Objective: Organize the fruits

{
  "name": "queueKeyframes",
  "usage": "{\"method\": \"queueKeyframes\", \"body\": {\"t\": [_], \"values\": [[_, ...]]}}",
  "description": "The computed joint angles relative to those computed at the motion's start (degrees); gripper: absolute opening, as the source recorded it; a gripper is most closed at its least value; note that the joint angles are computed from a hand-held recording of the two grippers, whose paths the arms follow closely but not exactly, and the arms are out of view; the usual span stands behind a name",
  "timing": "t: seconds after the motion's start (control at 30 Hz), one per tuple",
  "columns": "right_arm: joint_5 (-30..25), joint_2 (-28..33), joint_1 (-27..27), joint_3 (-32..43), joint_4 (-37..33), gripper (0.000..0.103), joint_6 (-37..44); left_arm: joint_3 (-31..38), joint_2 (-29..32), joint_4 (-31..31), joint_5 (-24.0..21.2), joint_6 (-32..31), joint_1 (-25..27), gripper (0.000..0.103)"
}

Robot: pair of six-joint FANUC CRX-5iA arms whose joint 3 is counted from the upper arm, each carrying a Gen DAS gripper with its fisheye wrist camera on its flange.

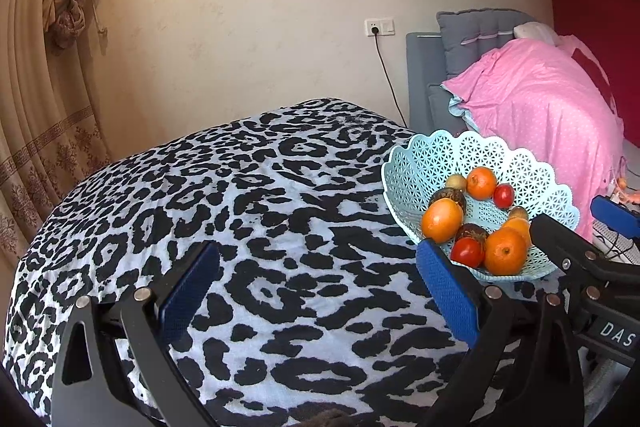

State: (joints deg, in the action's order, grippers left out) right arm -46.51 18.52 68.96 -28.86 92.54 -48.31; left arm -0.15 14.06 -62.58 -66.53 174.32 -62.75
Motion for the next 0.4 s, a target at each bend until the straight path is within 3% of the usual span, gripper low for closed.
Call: {"method": "queueKeyframes", "body": {"t": [0.4], "values": [[-0.6,-0.22,1.36,0.66,-1.15,0.098,0.89,-2.46,-2.85,5.56,0.64,-0.45,2.7,0.098]]}}
